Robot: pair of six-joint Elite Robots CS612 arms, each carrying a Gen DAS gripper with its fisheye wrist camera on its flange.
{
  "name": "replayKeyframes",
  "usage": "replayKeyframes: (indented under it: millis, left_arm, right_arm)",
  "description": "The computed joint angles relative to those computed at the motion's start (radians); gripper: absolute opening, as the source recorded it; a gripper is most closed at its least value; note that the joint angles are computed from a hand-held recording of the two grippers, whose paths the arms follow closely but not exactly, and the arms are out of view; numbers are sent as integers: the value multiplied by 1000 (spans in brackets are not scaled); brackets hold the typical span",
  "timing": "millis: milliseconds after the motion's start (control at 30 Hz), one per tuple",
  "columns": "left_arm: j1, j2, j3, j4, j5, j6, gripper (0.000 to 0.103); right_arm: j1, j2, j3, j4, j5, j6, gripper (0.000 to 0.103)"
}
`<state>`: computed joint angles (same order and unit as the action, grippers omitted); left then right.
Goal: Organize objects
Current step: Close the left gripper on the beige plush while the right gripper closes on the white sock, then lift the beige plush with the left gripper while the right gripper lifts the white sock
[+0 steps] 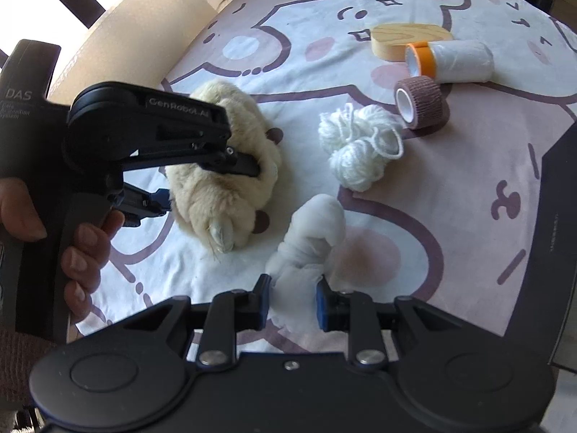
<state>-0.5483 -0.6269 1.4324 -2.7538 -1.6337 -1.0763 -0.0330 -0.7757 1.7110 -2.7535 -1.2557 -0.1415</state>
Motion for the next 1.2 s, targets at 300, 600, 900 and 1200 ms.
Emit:
replayKeyframes:
  millis: [300,600,900,1200]
  left_arm:
    - [-12,-33,15,23,41,68,39]
    - [-33,-72,38,17,101,173,33]
    - [-35,-78,51,117,51,210,73]
    - [-50,-71,34,94,150,228,88]
  right_arm:
    - [-12,-20,24,-99,-32,64,25]
    - [-17,-54,56,-198,-36,116,25]
    - [-18,-67,67,-182,-48,121,25]
    - [-25,-62,63,-178,-19,129,26]
